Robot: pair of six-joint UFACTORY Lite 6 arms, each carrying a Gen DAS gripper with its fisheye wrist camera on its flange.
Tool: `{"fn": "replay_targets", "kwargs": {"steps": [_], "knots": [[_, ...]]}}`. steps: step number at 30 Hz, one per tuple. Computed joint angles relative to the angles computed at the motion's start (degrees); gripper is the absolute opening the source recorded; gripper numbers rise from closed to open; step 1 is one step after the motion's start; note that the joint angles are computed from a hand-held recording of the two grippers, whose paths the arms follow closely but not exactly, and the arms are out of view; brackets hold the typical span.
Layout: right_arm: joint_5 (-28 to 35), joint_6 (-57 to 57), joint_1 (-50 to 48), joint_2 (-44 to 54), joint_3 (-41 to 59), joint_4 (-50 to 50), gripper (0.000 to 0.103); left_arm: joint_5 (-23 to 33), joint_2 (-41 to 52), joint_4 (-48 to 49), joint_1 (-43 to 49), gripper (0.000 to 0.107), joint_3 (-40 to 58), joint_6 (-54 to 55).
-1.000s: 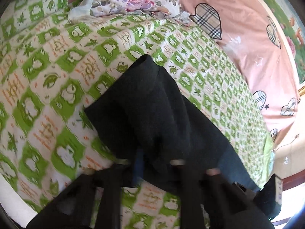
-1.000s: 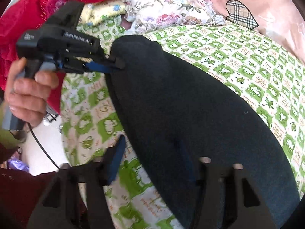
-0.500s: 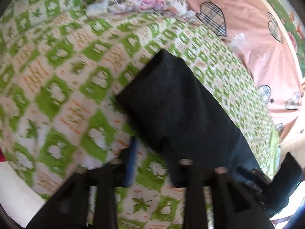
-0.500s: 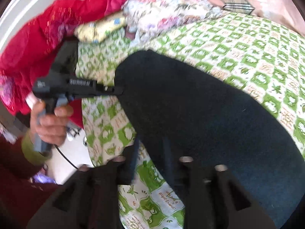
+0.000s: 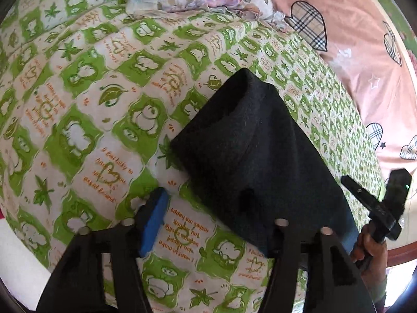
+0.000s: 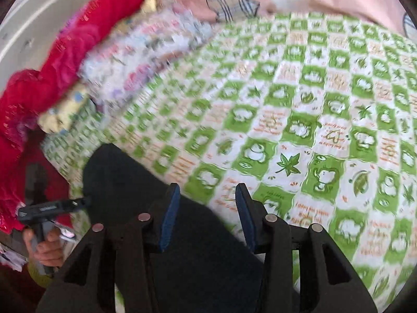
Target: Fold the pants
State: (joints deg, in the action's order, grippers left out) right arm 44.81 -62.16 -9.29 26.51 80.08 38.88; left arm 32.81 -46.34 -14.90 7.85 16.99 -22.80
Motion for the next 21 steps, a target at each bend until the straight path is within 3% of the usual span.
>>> {"fn": "replay_targets", "kwargs": {"steps": [6, 9, 10, 11, 14, 15, 17, 21], "knots": [[-2.97, -1.41, 3.49, 0.09, -3.99, -6.38, 0.047, -5.27, 6.08, 5.49, -3.84, 0.05, 1.78, -5.86], [-3.51, 0.32, 5.0, 0.57, -3.31, -9.81, 0.045, -7.79, 10.2, 13.35, -7.5, 0.049, 3.77, -14.38], [-3.77, 0.55, 5.55, 0.48, -3.39, -10.73, 0.039, -8.57, 11.89, 16.96, -9.05, 0.047, 4.68, -18.51], [-2.89, 0.42, 5.5, 0.99, -2.77, -10.65, 0.023, -9.24, 13.54, 20.68, -10.31, 0.045, 5.53, -22.49], [-3.87, 0.51, 6.36, -1.81, -5.38, -10.6, 0.013, -9.36, 13.24, 18.71, -9.93, 0.026, 6.03, -20.03], [-5.21, -1.37, 6.51, -4.92, -7.86, -9.47, 0.012, -7.53, 11.64, 13.77, -8.46, 0.02, 6.41, -14.59], [-5.49, -5.68, 5.91, -11.51, -11.75, -5.49, 0.011, -2.98, 5.39, 6.79, -6.11, 0.017, 6.85, -7.0], [-6.96, -12.79, 4.85, -21.96, -17.37, 2.59, 0.011, 6.71, -9.08, 8.17, -7.51, 0.017, 10.3, -7.75]]}}
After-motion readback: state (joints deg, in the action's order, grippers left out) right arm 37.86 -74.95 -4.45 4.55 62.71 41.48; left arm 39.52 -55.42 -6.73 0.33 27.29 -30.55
